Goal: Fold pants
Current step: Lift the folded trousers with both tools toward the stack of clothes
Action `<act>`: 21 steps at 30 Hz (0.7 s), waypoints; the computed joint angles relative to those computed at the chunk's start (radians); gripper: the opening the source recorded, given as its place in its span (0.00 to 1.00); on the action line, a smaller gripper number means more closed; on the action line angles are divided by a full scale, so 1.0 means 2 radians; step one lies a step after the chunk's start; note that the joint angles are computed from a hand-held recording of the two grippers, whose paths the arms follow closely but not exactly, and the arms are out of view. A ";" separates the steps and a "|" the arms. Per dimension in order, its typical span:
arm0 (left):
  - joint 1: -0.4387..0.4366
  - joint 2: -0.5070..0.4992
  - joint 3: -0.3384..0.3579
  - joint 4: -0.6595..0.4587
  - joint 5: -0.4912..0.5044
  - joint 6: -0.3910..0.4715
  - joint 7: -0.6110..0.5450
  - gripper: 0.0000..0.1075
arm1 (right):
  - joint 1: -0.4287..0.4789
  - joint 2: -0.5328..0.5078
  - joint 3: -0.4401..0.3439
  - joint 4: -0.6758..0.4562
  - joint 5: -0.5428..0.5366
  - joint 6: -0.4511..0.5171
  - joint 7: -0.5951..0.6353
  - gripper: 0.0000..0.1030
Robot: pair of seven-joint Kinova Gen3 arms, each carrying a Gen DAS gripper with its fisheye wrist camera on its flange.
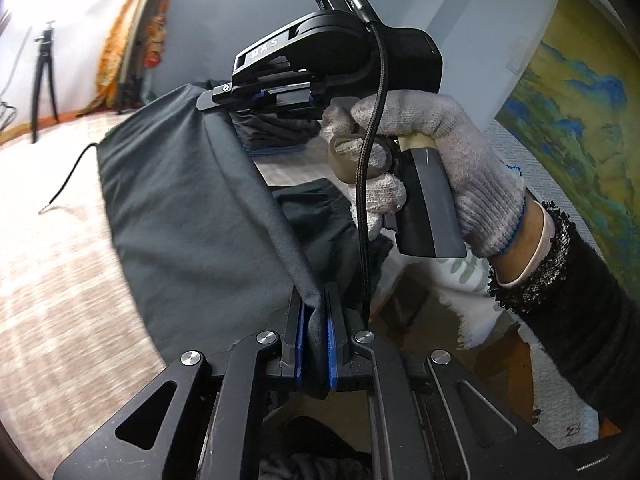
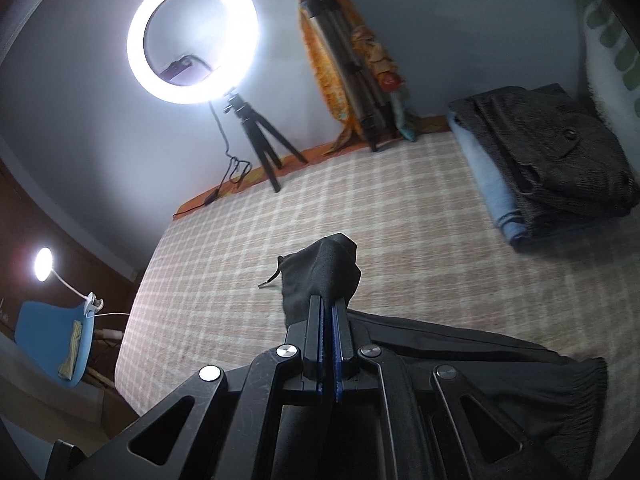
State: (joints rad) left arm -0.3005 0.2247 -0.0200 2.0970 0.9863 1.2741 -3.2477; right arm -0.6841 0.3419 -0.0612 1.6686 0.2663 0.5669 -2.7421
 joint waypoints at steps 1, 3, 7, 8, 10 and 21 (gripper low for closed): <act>0.004 0.003 0.003 -0.003 0.000 0.000 0.005 0.05 | 0.003 -0.005 0.001 0.006 0.000 0.001 0.001 0.01; 0.013 0.008 0.010 -0.004 0.003 -0.002 0.012 0.05 | 0.009 -0.016 0.001 0.018 0.000 0.008 0.004 0.01; 0.033 0.011 0.022 -0.009 0.010 -0.008 0.025 0.05 | 0.021 -0.035 -0.002 0.037 0.008 0.026 0.007 0.01; 0.040 0.010 0.026 -0.010 0.012 -0.010 0.028 0.05 | 0.024 -0.040 -0.003 0.042 0.010 0.033 0.008 0.01; 0.050 0.011 0.030 -0.014 0.015 -0.013 0.035 0.05 | 0.030 -0.047 -0.005 0.048 0.016 0.044 0.006 0.01; 0.107 0.024 0.058 -0.025 0.032 -0.038 0.063 0.05 | 0.068 -0.076 -0.020 0.080 0.035 0.093 0.016 0.01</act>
